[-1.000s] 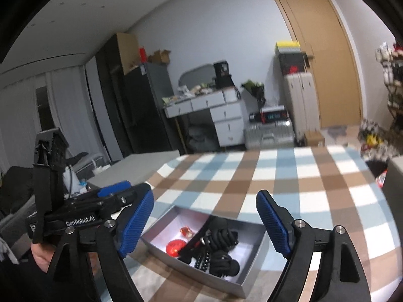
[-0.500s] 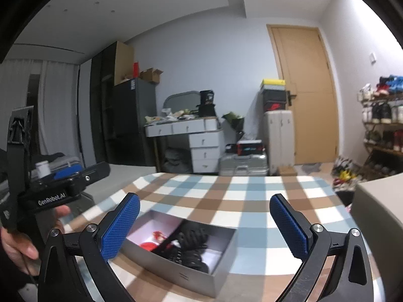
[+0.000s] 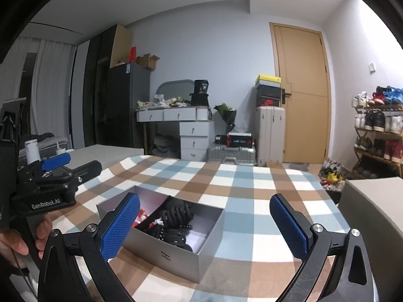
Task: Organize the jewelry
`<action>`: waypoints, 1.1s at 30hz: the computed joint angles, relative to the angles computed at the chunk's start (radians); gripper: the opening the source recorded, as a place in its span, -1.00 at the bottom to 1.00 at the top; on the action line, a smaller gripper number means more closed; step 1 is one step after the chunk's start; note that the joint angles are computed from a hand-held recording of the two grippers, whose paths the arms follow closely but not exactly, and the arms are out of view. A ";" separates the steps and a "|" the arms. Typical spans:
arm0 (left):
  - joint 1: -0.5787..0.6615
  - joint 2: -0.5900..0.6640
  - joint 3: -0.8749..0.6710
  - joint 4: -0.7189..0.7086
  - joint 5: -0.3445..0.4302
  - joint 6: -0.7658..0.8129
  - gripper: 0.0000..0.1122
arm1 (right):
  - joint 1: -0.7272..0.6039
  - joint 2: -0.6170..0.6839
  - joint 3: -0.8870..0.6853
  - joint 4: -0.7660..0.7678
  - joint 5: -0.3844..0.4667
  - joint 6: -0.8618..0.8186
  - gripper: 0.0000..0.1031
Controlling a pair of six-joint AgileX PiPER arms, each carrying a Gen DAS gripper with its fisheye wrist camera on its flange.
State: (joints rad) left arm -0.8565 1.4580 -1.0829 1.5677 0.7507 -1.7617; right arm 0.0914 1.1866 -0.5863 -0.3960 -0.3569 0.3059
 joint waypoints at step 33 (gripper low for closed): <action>-0.011 0.015 -0.053 -0.181 0.016 0.146 0.82 | 0.011 0.029 -0.033 -0.010 0.067 0.014 1.00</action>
State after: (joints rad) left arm -0.8676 1.4726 -1.1362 1.3865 0.7670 -1.6157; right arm 0.1020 1.2159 -0.6188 -0.4060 -0.2901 0.3202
